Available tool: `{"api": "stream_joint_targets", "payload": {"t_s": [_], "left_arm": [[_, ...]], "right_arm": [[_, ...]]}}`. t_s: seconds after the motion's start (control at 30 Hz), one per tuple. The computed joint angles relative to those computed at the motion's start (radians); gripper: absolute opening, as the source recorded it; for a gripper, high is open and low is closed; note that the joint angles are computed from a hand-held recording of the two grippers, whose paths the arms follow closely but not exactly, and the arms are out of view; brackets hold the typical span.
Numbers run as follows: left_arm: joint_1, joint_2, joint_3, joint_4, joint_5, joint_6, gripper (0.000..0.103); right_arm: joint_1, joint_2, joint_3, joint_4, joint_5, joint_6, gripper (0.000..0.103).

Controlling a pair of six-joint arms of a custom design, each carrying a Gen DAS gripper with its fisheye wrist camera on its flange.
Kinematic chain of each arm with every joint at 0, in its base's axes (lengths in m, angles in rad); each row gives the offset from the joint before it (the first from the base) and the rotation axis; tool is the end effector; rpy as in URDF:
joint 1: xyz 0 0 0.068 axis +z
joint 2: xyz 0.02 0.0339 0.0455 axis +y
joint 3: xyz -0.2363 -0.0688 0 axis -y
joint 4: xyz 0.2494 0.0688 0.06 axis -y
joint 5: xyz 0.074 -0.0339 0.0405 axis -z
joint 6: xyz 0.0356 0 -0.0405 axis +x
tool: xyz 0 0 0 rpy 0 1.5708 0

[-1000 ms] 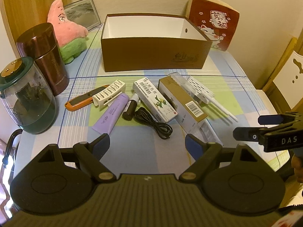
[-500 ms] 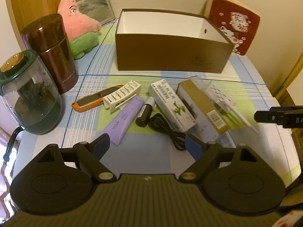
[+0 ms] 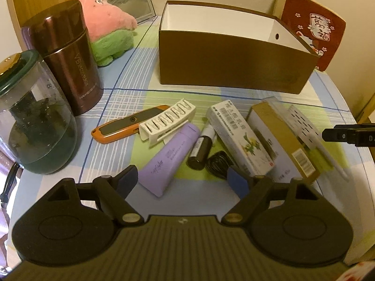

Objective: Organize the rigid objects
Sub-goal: 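Move left tool to purple tube while right tool approaches white wifi extender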

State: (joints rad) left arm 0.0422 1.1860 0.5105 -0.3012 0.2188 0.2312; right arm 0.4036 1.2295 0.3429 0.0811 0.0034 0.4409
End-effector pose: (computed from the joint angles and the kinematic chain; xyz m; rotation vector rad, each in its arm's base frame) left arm 0.2244 0.0017 0.1333 0.3221 2.5007 -0.1691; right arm 0.2033 0.0867 0.1018 0.0467 2.4127 0.3943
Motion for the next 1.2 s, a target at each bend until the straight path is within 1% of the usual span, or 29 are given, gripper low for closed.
{"api": "stream_joint_targets", "payload": {"t_s": [0.17,0.33,0.4,0.5,0.53,0.57,0.77,0.8,0.87,0.97,1.1,1.13,1.2], "left_arm": [[0.003,0.101,0.033,0.069,-0.001,0.019,0.081],[0.005,0.207,0.077,0.114,-0.006,0.048,0.08],[0.007,0.241,0.089,0.132,-0.009,0.063,0.079],[0.011,0.291,0.109,0.148,-0.007,0.092,0.073],[0.012,0.306,0.114,0.152,-0.005,0.102,0.072],[0.011,0.321,0.12,0.157,-0.008,0.109,0.072],[0.007,0.4,0.146,0.185,-0.009,0.163,0.07],[0.009,0.409,0.149,0.191,-0.006,0.176,0.068],[0.008,0.434,0.16,0.198,-0.02,0.203,0.054],[0.014,0.459,0.171,0.197,-0.022,0.246,0.042],[0.015,0.444,0.152,0.197,-0.019,0.267,0.036],[0.009,0.434,0.149,0.183,-0.024,0.257,0.034],[-0.005,0.403,0.136,0.147,-0.027,0.215,0.033]], "right_arm": [[-0.064,0.173,0.081,0.075,-0.046,-0.037,0.065],[-0.1,0.293,0.134,0.124,-0.092,-0.033,0.064],[-0.104,0.319,0.144,0.134,-0.104,-0.033,0.064],[-0.096,0.337,0.153,0.131,-0.106,-0.032,0.064],[-0.093,0.336,0.148,0.139,-0.105,-0.029,0.063],[-0.092,0.333,0.143,0.143,-0.107,-0.028,0.059],[-0.062,0.269,0.108,0.102,-0.058,-0.022,0.059],[-0.058,0.255,0.101,0.09,-0.049,-0.014,0.059],[-0.055,0.22,0.078,0.072,-0.038,0.006,0.059],[-0.057,0.163,0.04,0.048,-0.029,0.034,0.059],[-0.044,0.085,0.007,-0.014,0.003,0.054,0.059],[-0.038,0.067,0.002,-0.033,0.013,0.057,0.059],[-0.023,0.034,-0.005,-0.073,0.038,0.062,0.059]]}}
